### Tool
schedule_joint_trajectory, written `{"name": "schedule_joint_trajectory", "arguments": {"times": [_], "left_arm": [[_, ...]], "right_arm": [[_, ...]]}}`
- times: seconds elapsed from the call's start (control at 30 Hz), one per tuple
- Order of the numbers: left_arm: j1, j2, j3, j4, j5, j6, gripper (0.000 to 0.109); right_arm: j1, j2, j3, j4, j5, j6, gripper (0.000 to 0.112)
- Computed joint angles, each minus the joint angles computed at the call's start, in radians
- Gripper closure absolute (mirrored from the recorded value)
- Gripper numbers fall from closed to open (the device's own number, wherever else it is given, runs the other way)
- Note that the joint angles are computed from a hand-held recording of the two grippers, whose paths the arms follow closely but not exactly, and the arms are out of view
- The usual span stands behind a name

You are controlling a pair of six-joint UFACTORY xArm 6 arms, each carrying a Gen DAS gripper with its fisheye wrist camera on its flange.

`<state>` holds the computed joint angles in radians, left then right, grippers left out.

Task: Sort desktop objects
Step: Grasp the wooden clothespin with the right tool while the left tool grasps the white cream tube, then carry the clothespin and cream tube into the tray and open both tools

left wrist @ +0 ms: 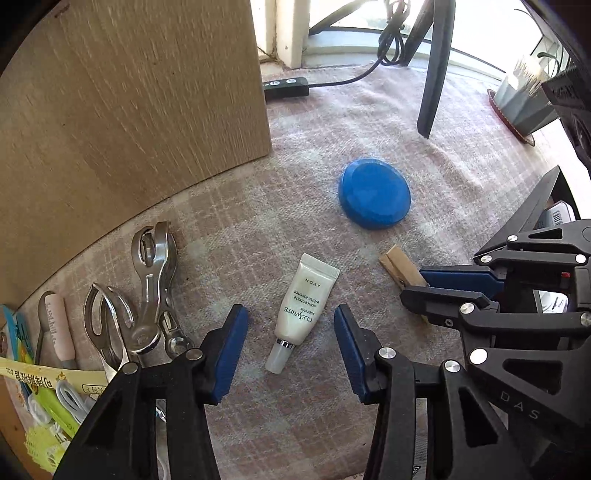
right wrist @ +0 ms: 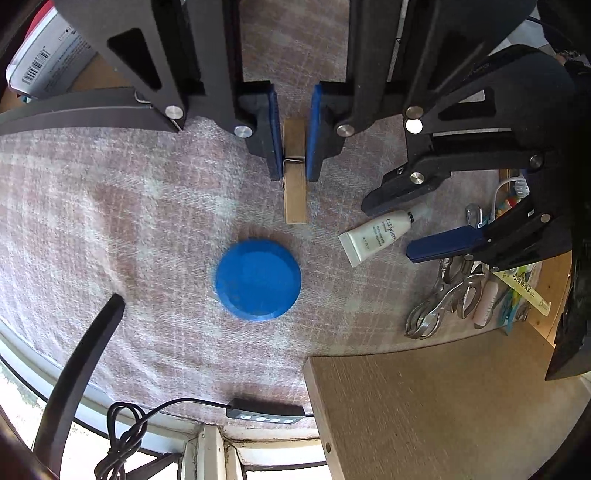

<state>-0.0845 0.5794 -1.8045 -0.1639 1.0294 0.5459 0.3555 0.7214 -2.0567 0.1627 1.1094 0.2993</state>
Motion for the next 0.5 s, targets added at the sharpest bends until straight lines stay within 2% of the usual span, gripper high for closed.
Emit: {"name": "schedule_joint_trajectory", "arguments": {"times": [0.03,0.1,0.3,0.5], "left_arm": [[-0.003,-0.002,0.004,0.008,-0.007,-0.004,0.070],[-0.004,-0.002,0.000,0.012,-0.001,-0.008,0.087],[0.009,-0.007,-0.001,-0.009,0.031,-0.022,0.088],[0.044,-0.059,0.043,-0.118,0.067,-0.015,0.088]], "right_arm": [[-0.001,-0.003,0.005,0.005,-0.002,0.004,0.099],[-0.005,-0.011,0.014,0.021,-0.002,0.013,0.099],[-0.040,-0.031,0.041,0.060,-0.011,-0.001,0.100],[-0.064,-0.113,0.140,0.090,-0.056,-0.033,0.100]]}}
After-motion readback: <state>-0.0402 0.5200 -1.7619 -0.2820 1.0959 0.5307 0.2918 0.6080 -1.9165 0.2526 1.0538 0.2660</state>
